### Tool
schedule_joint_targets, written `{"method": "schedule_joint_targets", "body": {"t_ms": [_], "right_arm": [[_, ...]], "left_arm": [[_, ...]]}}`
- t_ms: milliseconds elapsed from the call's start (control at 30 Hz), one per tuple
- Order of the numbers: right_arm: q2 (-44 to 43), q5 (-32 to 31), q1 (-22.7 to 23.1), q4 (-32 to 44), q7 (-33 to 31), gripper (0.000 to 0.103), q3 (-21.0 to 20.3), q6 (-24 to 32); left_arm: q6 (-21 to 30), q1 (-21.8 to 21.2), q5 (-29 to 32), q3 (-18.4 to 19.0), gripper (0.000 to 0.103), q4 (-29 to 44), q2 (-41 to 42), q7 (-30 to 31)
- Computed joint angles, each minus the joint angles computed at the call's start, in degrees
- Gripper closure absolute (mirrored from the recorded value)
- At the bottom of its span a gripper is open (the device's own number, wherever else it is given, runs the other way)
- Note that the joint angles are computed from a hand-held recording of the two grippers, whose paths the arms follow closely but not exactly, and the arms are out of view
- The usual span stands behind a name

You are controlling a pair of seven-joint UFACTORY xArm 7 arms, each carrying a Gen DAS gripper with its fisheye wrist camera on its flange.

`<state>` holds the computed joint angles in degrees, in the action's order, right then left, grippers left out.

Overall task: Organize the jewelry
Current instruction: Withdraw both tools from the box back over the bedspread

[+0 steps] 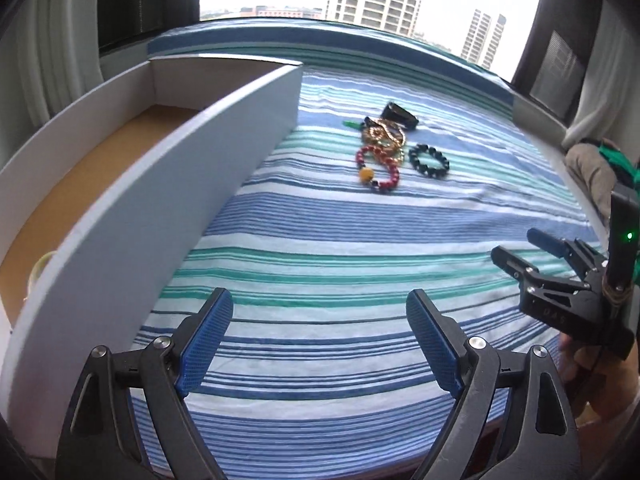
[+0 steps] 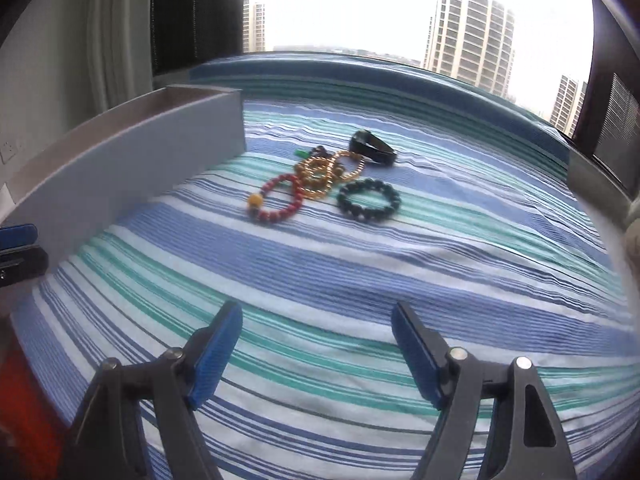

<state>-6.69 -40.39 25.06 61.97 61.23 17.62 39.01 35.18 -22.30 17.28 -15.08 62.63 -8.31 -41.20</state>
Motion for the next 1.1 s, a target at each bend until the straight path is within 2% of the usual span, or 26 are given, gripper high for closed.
{"method": "schedule_joint_targets", "body": {"t_ms": [167,467,700,767,933,1100], "right_arm": [[-3.01,0.55,-2.72,-4.82,3.9,0.025,-1.01,-0.76],[-1.95,0.84,-6.22,-5.75,5.92,0.025,-2.19,-1.58],[-2.21,6.16,-7.25,-7.89,4.65,0.024,-3.68,-5.75],[-1.94,6.27,-7.43,-7.61,4.33,0.023,-3.34,-5.4],[-0.51,6.3,-6.94,-5.83,2.73,0.016,-2.93,-3.06],[0.4,5.58,-5.97,-4.52,2.46,0.015,-3.18,-0.74]], "left_arm": [[0.39,-1.01,3.14,-0.15,0.014,3.32,5.32,-0.4],[-1.14,-1.5,11.78,4.05,0.011,7.38,11.94,-7.72],[-2.41,-1.78,12.67,5.98,0.011,6.84,13.61,-10.44],[-1.85,-2.29,14.61,6.11,0.011,6.9,13.74,-11.39],[-1.34,-2.35,13.93,6.2,0.004,7.09,14.03,-11.09],[0.25,-2.89,14.02,6.18,0.001,8.21,14.88,-10.06]]}}
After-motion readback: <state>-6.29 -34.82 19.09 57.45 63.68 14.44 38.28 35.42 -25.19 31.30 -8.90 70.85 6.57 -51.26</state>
